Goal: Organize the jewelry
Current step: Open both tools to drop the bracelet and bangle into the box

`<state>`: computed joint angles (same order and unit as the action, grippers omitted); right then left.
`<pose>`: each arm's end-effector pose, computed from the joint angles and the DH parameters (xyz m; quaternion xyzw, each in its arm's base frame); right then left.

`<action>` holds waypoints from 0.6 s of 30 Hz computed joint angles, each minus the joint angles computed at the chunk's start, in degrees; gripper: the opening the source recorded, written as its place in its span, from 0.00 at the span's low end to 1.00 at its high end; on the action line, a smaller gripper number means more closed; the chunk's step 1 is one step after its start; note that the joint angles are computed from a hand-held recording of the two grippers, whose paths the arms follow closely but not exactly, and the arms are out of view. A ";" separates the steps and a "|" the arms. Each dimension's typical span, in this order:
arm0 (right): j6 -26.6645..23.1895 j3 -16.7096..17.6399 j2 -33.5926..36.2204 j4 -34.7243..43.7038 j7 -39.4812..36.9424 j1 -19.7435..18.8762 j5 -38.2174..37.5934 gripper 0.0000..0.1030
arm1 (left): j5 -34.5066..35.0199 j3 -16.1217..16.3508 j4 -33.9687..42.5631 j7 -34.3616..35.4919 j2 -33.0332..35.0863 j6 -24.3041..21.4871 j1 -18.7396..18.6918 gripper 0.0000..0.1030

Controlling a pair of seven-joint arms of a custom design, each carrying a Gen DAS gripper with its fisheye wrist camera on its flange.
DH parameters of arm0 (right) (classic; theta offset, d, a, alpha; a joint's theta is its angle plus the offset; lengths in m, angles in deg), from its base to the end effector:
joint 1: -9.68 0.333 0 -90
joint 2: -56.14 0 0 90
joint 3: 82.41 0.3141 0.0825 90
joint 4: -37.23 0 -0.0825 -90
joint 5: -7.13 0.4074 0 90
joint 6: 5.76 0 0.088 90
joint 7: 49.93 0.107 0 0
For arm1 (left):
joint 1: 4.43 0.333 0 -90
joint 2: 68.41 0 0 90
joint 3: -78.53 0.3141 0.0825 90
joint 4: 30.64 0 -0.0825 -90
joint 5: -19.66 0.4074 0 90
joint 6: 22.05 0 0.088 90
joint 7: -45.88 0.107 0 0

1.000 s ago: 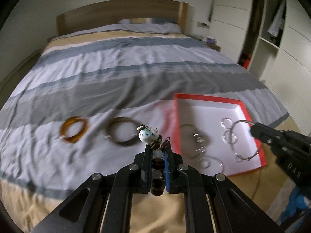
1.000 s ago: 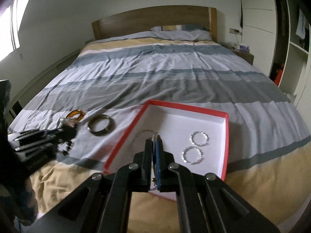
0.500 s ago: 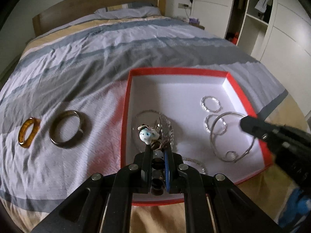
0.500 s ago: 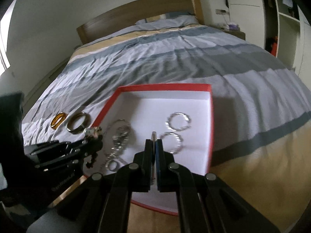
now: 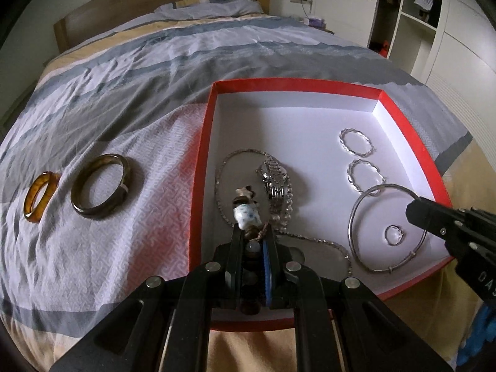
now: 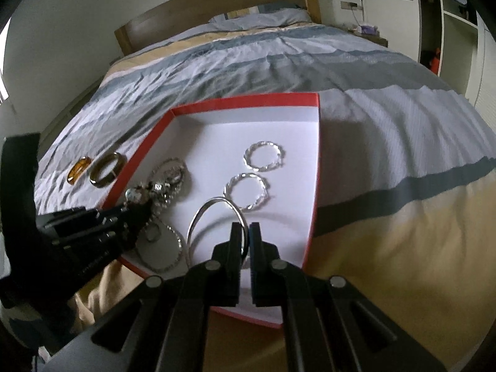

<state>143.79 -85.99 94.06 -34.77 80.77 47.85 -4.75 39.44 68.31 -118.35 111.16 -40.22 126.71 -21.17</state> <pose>0.6516 0.4728 0.4426 -0.6824 0.6416 -0.1377 0.3219 0.6800 -0.3268 0.4292 -0.5908 0.7492 -0.2399 0.1793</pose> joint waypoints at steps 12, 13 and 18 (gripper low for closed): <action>-0.39 -0.32 -2.30 -2.70 2.04 0.36 -1.33 0.09 | 0.99 0.09 -1.76 -0.41 -2.28 -0.55 -0.77 0.41; 0.00 -0.27 -2.94 -3.56 2.39 0.30 -1.32 0.09 | 1.01 0.02 -1.94 -0.50 -2.58 -0.73 -0.75 0.41; 2.15 -0.95 -6.58 -7.99 5.06 0.96 -3.25 0.11 | 2.25 0.22 -4.14 -2.01 -5.49 -0.75 -0.92 0.44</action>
